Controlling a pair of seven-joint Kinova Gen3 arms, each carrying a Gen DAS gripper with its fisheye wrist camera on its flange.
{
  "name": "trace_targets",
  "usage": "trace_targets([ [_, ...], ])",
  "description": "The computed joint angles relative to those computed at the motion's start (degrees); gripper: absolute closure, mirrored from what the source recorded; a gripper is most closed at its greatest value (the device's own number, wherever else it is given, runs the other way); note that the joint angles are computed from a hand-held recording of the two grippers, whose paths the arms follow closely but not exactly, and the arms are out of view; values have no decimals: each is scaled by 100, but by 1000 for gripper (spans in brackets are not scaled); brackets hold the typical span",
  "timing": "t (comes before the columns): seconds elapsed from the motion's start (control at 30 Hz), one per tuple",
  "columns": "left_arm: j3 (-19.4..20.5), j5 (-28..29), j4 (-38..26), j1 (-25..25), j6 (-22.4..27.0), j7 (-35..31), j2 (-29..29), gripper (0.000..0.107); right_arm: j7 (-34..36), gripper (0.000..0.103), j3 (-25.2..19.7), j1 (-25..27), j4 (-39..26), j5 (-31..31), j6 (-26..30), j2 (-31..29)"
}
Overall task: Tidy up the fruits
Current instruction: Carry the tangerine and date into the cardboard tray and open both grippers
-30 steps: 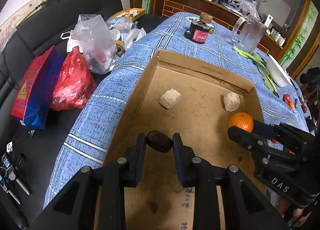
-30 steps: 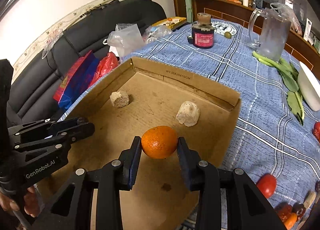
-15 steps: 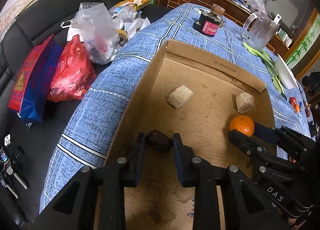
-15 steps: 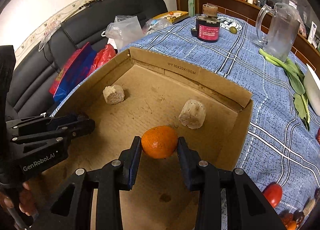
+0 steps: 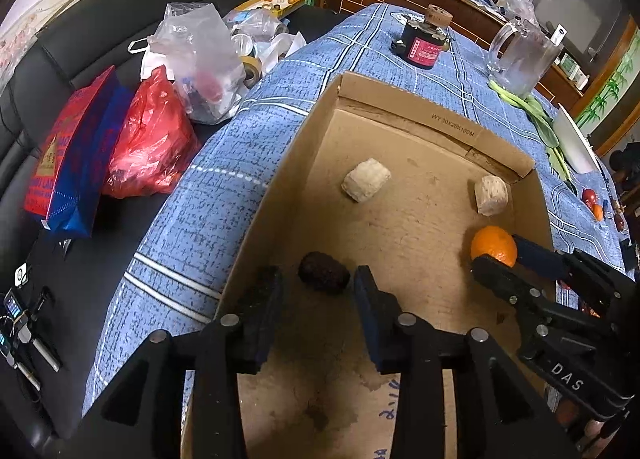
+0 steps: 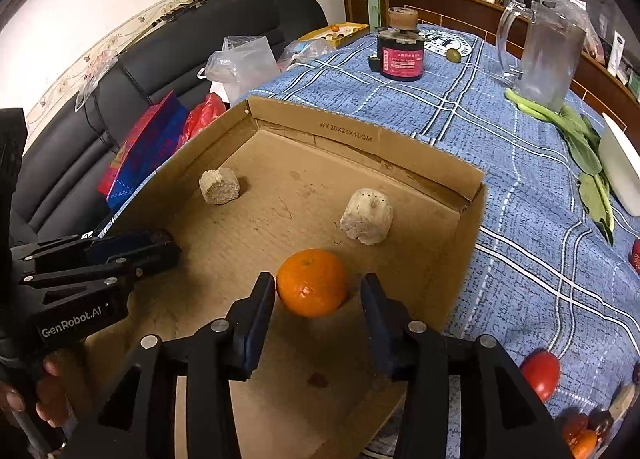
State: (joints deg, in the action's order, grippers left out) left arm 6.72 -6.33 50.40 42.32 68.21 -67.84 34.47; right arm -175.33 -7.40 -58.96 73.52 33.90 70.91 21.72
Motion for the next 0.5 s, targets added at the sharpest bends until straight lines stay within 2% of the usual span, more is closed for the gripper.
trace_targets([
  [0.3, -6, -99, 467, 65, -192, 211, -324, 63, -250, 54, -54, -162, 52, 81, 165, -111],
  [0.5, 13, -277, 842, 176, -372, 461, -607, 56, -454, 54, -155, -391, 2, 250, 485, -214],
])
